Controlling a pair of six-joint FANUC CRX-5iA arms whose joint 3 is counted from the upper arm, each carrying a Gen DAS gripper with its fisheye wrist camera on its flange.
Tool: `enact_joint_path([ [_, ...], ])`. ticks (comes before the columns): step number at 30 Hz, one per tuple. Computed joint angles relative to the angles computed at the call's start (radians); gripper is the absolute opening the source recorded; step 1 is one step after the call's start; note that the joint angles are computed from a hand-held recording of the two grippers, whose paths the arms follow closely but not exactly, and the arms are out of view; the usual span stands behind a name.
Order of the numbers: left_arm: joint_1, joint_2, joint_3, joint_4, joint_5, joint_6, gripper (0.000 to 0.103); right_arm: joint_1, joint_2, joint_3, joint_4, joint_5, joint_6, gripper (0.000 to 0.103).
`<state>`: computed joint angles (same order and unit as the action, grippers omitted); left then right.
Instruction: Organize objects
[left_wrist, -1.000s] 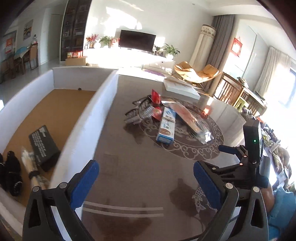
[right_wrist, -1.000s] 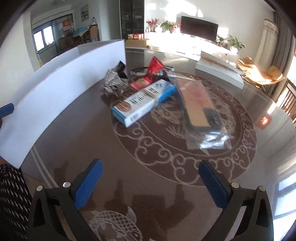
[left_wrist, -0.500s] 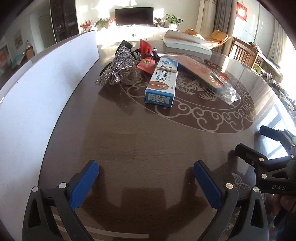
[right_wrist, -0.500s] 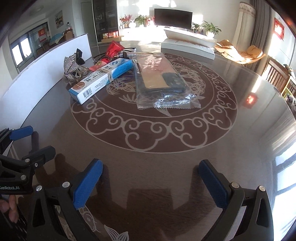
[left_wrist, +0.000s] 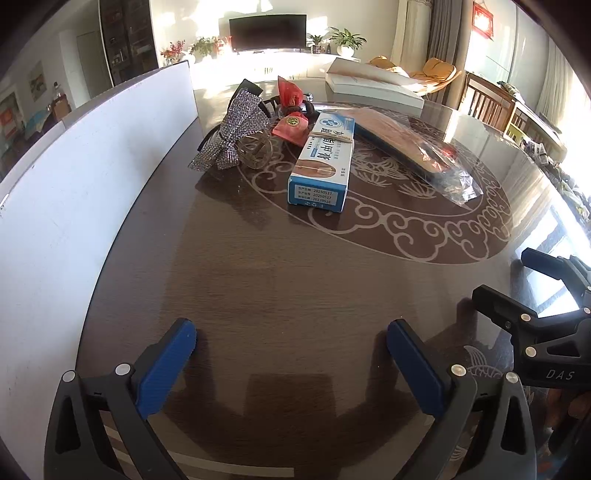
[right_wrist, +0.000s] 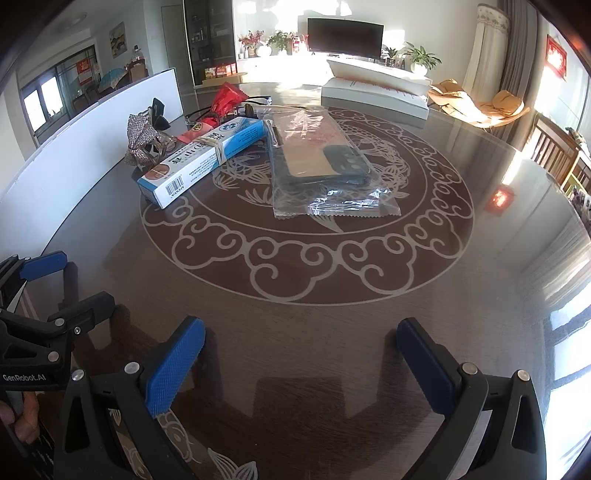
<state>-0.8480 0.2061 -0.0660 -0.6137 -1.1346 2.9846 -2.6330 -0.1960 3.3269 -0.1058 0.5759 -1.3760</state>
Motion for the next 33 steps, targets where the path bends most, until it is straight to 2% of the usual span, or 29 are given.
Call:
enact_joint_path([
  [33, -0.009, 0.006, 0.011, -0.012, -0.015, 0.013, 0.103, 0.000, -0.001, 0.000, 0.000, -0.001, 0.002, 0.103],
])
